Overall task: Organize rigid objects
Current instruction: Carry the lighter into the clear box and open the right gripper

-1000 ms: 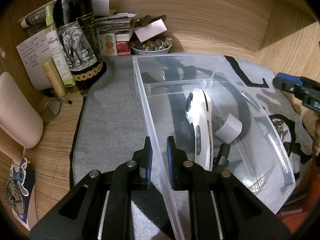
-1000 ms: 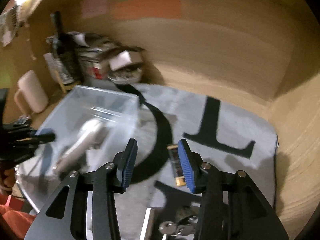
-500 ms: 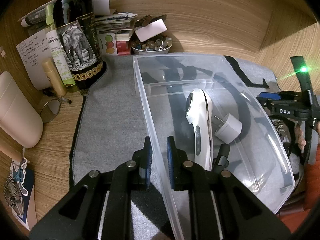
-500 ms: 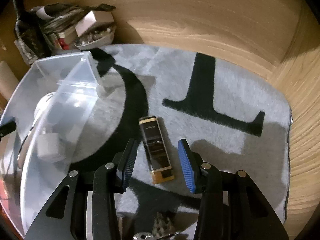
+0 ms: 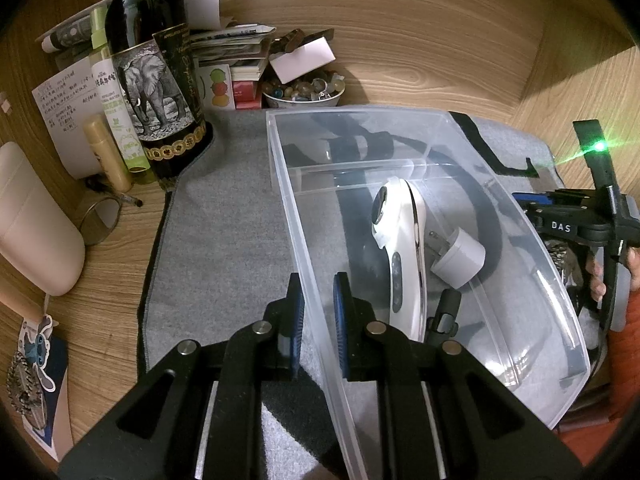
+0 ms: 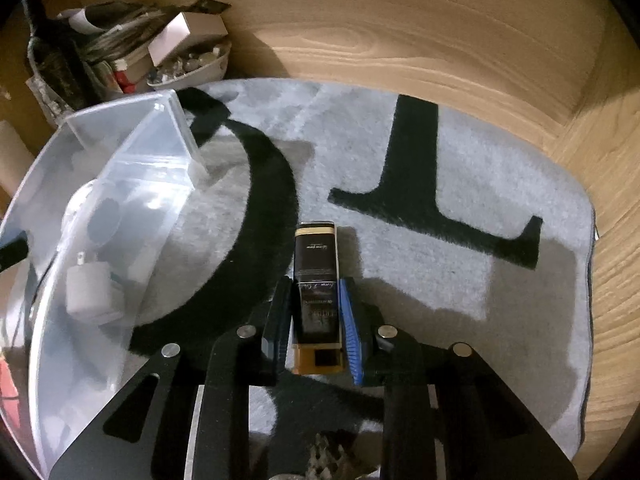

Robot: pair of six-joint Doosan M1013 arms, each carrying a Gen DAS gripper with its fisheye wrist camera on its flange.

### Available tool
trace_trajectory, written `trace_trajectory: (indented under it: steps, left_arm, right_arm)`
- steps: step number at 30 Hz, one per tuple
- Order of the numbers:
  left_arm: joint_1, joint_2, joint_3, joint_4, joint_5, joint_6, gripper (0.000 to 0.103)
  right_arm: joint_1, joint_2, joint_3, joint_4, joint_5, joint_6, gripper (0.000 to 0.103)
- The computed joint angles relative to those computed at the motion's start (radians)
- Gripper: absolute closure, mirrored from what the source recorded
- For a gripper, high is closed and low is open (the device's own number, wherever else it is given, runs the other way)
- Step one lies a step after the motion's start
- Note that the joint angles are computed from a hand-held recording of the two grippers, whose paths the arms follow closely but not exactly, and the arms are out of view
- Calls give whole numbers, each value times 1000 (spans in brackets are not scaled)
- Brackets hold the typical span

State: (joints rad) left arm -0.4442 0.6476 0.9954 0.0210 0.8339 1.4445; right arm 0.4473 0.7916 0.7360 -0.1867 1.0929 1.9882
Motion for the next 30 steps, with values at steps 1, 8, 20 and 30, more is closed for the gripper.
trace_trajectory:
  steps: [1, 8, 20, 30]
  left_arm:
    - [0, 0, -1, 0, 1, 0, 89]
    - [0, 0, 0, 0, 0, -1, 89]
    - [0, 0, 1, 3, -4, -3, 89]
    - [0, -1, 5, 2, -10, -6, 89]
  right_arm:
    - [2, -5, 5, -11, -7, 8, 81]
    - [26, -58, 66, -84, -88, 50, 81]
    - [68, -104, 83, -149, -229, 24, 81]
    - [87, -80, 52, 9, -271, -119, 81]
